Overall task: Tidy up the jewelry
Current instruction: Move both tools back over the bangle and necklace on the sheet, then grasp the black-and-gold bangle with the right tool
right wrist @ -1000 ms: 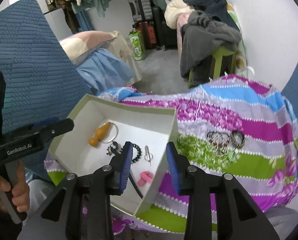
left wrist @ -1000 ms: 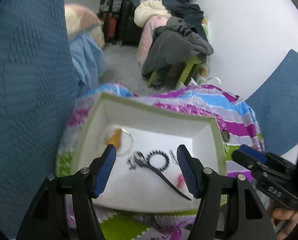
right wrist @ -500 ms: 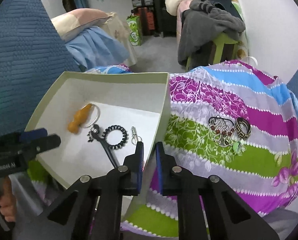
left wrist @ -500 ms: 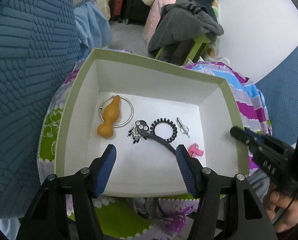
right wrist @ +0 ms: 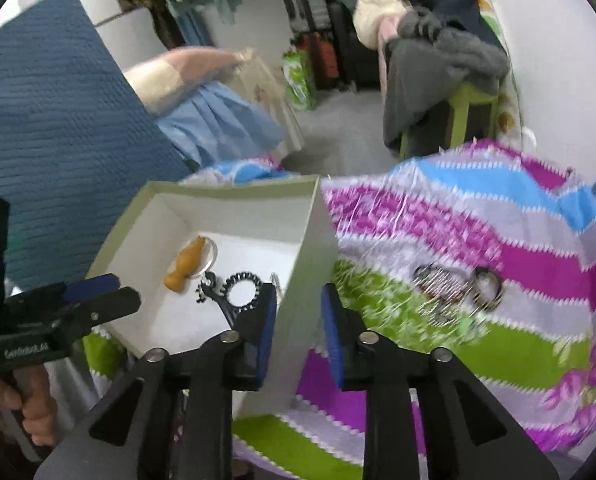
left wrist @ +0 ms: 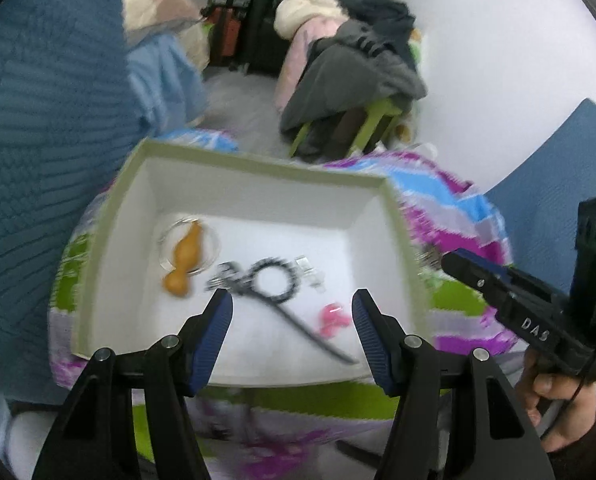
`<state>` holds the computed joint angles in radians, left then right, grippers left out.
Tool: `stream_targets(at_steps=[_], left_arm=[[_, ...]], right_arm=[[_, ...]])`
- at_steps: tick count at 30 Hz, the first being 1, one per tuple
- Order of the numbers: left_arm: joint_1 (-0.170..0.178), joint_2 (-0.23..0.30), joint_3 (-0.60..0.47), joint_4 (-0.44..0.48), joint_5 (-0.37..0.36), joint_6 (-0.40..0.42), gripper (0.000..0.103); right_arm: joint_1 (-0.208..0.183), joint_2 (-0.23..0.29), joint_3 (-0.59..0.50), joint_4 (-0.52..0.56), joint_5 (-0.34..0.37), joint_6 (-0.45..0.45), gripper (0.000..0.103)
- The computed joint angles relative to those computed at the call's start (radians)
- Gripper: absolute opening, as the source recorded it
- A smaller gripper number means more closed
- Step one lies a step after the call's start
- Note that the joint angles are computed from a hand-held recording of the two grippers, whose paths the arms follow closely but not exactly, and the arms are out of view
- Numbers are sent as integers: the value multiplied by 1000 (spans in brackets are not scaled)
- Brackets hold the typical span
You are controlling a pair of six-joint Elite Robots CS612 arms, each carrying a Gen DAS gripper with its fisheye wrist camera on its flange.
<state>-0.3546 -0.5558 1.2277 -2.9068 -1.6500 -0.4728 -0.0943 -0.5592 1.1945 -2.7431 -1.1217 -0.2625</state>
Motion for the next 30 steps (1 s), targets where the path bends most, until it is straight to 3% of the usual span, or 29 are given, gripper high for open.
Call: stream_targets(at_steps=[7,13,23,30], left_arm=[[-48,26,-59,-68,-45,-17,62],[-81,61,-126,-48,-69,-14,61],[-123,135,-247,51,-98,24,52],[-131,216,-367,145,-103,24,48]], right_arm=[[-64,-6,12,-73,5,7,22],[-103,17,-5,-91,-19,8,22],[-127,95,-96,10,-7,-40,22],[-124,164,-211,128,-16,-106,22]])
